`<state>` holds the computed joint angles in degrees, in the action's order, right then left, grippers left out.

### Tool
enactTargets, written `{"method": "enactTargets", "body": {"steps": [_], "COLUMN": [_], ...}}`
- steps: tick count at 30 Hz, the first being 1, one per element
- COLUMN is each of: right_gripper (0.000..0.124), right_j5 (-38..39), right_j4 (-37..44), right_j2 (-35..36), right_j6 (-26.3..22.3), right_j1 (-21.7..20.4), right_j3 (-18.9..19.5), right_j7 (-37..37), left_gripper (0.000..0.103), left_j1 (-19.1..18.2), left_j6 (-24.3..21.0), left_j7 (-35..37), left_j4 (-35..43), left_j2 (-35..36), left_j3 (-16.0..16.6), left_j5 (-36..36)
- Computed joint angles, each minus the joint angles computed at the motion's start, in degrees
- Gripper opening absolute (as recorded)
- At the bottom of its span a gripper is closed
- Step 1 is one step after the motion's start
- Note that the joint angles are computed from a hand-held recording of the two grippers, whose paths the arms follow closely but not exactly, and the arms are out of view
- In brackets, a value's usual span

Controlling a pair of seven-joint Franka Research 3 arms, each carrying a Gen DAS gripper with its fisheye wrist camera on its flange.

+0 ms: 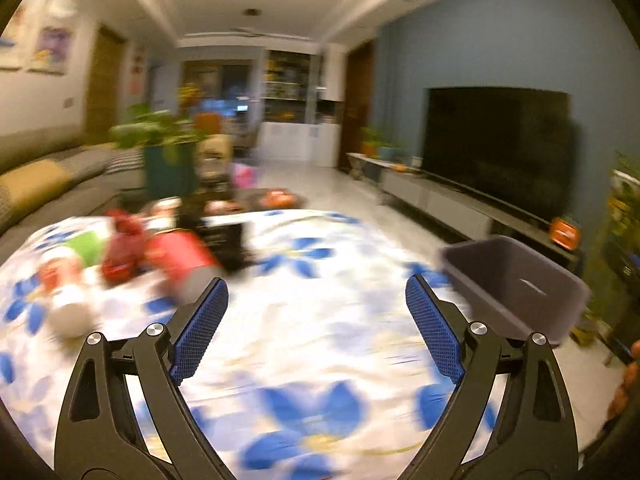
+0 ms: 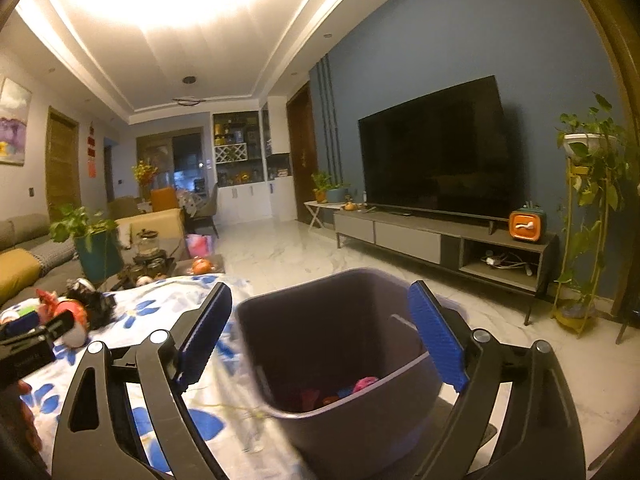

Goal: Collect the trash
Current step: 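Move both tools back over the trash on the table, then grasp the white apple-print paper cup with the left tool while the right tool grasps the red gold-print cup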

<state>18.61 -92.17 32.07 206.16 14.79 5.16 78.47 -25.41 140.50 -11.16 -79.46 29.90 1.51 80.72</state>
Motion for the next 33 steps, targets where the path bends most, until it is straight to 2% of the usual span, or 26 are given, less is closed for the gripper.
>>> {"method": "enactTargets", "body": {"steps": [3,9,17,22,27,31,33], "right_gripper": [0.087,0.087,0.087,0.087,0.087,0.087,0.087], "right_j5": [-1.8,-7.1,-15.1,-18.0,-18.3,-17.6,-16.8], "right_j4": [-0.2,0.5,5.7,10.1,16.3,22.2,25.8], "right_j2": [-0.1,0.4,3.9,7.0,10.7,14.3,16.2], "right_j6": [-0.5,-1.5,-5.9,-9.0,-12.6,-16.5,-18.6], "right_j1": [-0.3,-0.5,-0.7,-0.9,0.1,0.5,1.9], "right_j3": [1.5,5.1,10.6,14.1,16.3,19.0,18.7], "right_j7": [0.7,3.1,4.6,3.4,0.9,-2.3,-4.1], "left_gripper": [0.089,0.090,0.090,0.091,0.091,0.090,0.090], "left_j1": [0.2,3.1,9.3,12.5,14.7,16.7,17.3], "left_j6": [-4.4,-12.7,-15.4,-14.6,-12.8,-7.5,-5.7], "left_j7": [-4.6,-8.8,-14.0,-15.0,-12.8,-11.5,-10.3], "left_j4": [-7.6,-18.2,-29.2,-31.0,-28.3,-26.1,-25.2], "left_j2": [-5.4,-13.2,-21.4,-22.5,-20.4,-18.4,-17.6], "left_j3": [0.5,-2.1,-6.5,-8.3,-8.1,-6.9,-6.3], "left_j5": [0.9,2.4,2.0,2.1,-0.3,-3.8,-6.0]}}
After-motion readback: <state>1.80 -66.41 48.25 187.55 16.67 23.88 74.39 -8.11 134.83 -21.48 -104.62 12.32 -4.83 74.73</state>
